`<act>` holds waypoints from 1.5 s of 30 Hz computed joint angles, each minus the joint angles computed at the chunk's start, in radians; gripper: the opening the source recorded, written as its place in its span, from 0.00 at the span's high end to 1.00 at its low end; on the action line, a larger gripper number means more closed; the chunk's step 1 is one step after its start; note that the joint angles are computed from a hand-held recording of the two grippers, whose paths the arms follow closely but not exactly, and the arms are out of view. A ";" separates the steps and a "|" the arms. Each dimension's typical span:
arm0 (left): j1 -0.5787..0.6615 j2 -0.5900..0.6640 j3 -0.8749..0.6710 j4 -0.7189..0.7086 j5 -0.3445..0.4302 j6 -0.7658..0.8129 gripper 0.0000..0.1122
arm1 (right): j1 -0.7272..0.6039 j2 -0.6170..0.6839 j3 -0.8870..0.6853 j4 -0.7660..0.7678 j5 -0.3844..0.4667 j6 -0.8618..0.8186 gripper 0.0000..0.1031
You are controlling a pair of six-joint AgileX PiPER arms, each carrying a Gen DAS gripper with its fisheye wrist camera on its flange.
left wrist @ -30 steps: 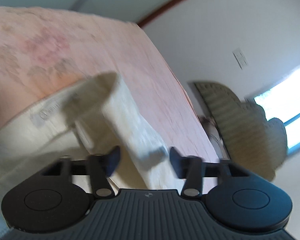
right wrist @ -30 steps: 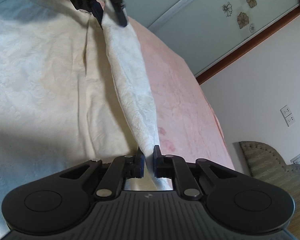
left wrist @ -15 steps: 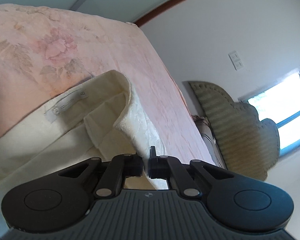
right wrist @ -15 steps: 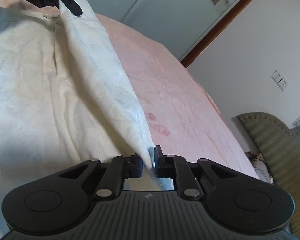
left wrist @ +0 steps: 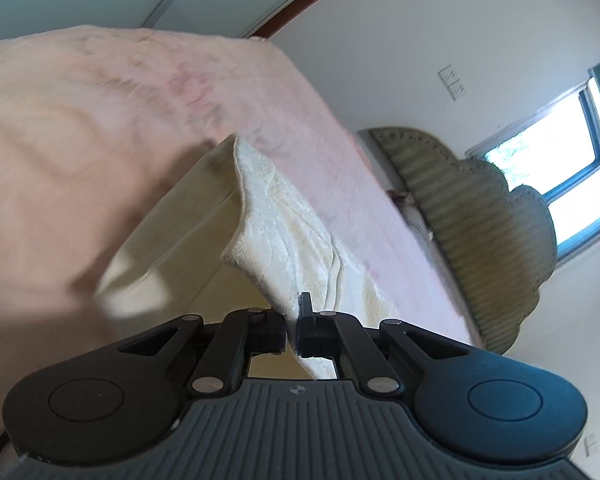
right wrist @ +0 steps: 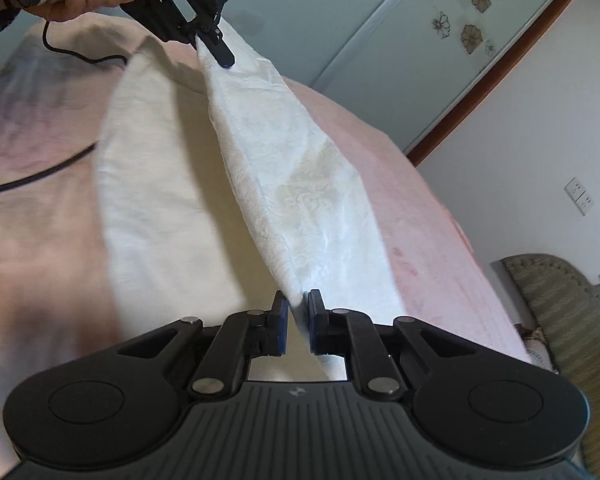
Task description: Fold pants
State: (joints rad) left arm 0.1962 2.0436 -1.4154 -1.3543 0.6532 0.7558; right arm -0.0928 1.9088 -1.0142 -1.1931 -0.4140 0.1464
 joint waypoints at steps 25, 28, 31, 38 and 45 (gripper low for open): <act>-0.033 -0.081 0.115 0.165 -0.176 -0.055 0.97 | -0.037 -0.098 0.154 -0.287 -0.133 0.343 0.91; -0.037 -0.079 0.112 0.198 -0.181 -0.098 0.96 | -0.051 -0.066 0.119 -0.352 -0.152 0.451 0.91; -0.039 -0.088 0.116 0.210 -0.186 -0.103 0.95 | -0.075 -0.048 0.071 -0.467 -0.201 0.625 0.88; -0.049 -0.142 0.120 0.379 -0.201 -0.245 0.86 | -0.183 -0.021 0.048 -0.437 -0.384 0.726 0.87; -0.149 -0.264 0.201 0.600 -0.376 -0.396 0.84 | -0.278 0.047 -0.029 -0.493 -0.427 0.997 0.87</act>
